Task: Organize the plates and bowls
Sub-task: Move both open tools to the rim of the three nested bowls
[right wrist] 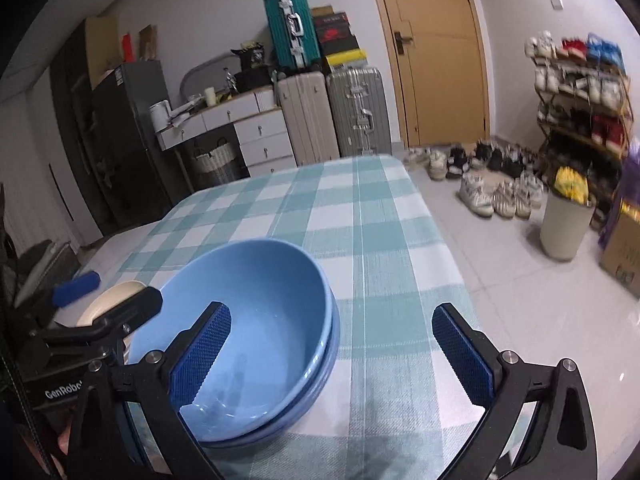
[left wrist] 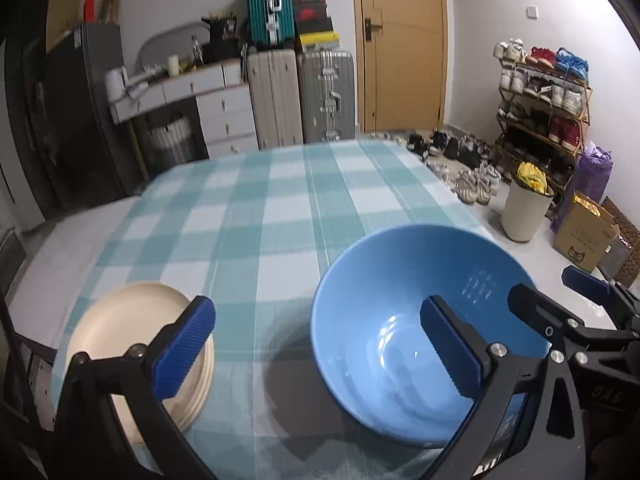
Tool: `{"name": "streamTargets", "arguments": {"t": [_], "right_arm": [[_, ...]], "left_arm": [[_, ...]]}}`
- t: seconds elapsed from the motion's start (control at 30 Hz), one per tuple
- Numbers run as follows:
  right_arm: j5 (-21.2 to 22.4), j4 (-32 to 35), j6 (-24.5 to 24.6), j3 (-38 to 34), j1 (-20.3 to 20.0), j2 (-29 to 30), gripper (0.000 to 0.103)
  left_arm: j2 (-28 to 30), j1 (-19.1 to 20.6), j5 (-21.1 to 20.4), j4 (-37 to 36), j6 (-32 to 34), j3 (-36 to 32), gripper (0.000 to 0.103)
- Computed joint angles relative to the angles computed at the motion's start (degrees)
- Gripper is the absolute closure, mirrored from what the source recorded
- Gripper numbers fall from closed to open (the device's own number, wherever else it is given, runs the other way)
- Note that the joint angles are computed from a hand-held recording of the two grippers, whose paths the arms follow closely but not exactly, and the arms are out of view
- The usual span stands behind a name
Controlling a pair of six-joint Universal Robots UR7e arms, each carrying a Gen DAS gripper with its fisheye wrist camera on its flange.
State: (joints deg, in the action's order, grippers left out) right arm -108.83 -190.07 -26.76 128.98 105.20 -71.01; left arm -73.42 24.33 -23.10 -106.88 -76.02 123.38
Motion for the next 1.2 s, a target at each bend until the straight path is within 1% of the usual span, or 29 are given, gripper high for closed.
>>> {"name": "streamTargets", "arguments": {"t": [0.1, 0.17, 0.33, 0.43, 0.57, 0.63, 0.7, 0.77, 0.83, 0.93, 1.0, 1.1, 1.17, 1.2], "right_arm": [[0.4, 3.7, 2.3, -0.6, -0.7, -0.4, 0.001], [2.8, 8.5, 5.1, -1.5, -1.9, -1.1, 0.001], [5.5, 12.4, 10.2, -2.5, -3.4, -1.3, 0.001], [3.3, 10.7, 11.3, -2.8, -2.8, -0.5, 0.001], [2.4, 9.9, 13.8, -3.5, -3.0, 0.0, 0.001], [1.9, 10.6, 14.6, -3.9, -3.2, 0.2, 0.001], [1.4, 10.6, 14.5, -4.0, -3.1, 0.2, 0.001], [0.8, 9.5, 13.4, -3.8, -2.9, 0.3, 0.001], [0.1, 8.6, 12.0, -3.4, -2.6, 0.2, 0.001], [0.1, 7.7, 10.4, -2.9, -2.2, 0.1, 0.001], [0.1, 8.0, 10.1, -2.9, -2.1, 0.0, 0.001], [0.1, 8.9, 10.3, -3.0, -2.1, 0.1, 0.001], [0.1, 8.9, 10.4, -2.9, -2.3, -0.1, 0.001], [-0.1, 8.6, 10.3, -2.9, -2.3, -0.1, 0.001]], "left_arm": [[0.5, 1.3, -2.2, -4.5, 3.9, 0.0, 0.000], [0.8, 2.4, -4.9, -8.2, 7.3, -0.2, 0.000], [1.1, 3.9, -8.4, -10.4, 9.9, -0.6, 0.000], [1.2, 4.3, -8.4, -7.7, 8.3, -1.3, 0.000], [1.3, 5.8, -10.3, -9.4, 11.4, -2.3, 0.000], [1.2, 6.8, -11.8, -11.8, 13.1, -2.3, 0.000], [1.0, 7.4, -13.5, -15.5, 15.7, -1.9, 0.001], [1.1, 7.3, -13.9, -17.1, 17.2, -1.8, 0.001], [1.6, 6.8, -13.3, -16.7, 18.5, -1.9, 0.002], [2.3, 6.7, -12.3, -13.1, 18.2, -3.1, 0.003], [1.9, 7.2, -13.1, -13.0, 17.8, -3.3, 0.003], [0.5, 8.6, -16.3, -14.7, 17.7, -2.9, 0.005], [-0.4, 9.8, -19.1, -16.1, 17.7, -2.6, 0.015], [-1.1, 10.8, -21.6, -18.2, 18.9, -2.3, 0.017]]}}
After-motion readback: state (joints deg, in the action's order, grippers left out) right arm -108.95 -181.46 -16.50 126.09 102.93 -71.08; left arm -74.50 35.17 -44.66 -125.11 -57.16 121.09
